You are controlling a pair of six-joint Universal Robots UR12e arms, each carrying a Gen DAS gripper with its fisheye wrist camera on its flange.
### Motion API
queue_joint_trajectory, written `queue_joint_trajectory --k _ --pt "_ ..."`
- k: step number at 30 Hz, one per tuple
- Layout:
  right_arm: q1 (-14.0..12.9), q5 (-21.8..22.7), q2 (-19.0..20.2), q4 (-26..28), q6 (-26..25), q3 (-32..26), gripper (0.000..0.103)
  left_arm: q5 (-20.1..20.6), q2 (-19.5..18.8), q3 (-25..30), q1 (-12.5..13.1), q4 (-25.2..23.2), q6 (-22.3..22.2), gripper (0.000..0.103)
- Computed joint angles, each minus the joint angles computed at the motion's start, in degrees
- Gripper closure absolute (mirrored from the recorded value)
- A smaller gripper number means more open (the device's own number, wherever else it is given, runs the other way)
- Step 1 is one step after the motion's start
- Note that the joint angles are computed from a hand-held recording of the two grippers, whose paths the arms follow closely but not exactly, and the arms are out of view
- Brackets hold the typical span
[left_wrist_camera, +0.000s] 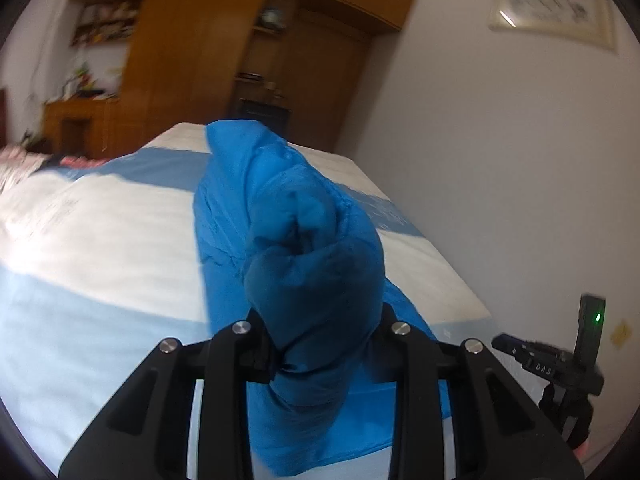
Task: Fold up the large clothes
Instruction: 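Fold the lifted side over the jacket with the left tool and release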
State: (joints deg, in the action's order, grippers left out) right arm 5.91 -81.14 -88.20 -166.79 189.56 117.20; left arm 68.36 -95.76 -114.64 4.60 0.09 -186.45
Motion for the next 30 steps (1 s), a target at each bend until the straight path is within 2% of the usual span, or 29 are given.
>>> queue_joint_trajectory --k 4,8,11,15,18,24,27,30 --pt "-0.34 -0.04 -0.46 0.67 0.39 0.21 0.081 0.69 -2.46 2.70 -3.56 -5.35 4.60 0.073" --pt "-0.65 0.06 -0.58 1.36 0.86 0.35 0.081 -0.51 -5.30 5.56 -5.23 -12.31 8.06 0.069" --pt "-0.69 0.01 -0.55 1.88 0.74 0.44 0.079 -0.72 -6.72 6.44 -5.92 -14.83 9.97 0.060" --pt "-0.82 0.51 -0.25 3.02 0.73 0.27 0.077 -3.25 -8.78 7.54 -5.11 -16.70 10.96 0.053" --pt "-0.87 1.49 0.21 3.68 0.88 -0.09 0.077 -6.64 -9.81 7.78 -3.73 -17.72 10.86 0.053" --pt "-0.52 3.15 1.22 4.82 0.59 -0.88 0.077 -4.31 -11.69 9.07 -5.10 -16.21 11.76 0.053" --pt "-0.10 3.09 1.58 5.69 0.31 -1.41 0.077 -4.77 -12.23 9.28 -4.86 -15.94 11.50 0.052" --pt "0.10 3.71 1.82 6.96 0.15 -2.21 0.075 -5.62 -11.09 8.42 -4.65 -16.69 10.56 0.052"
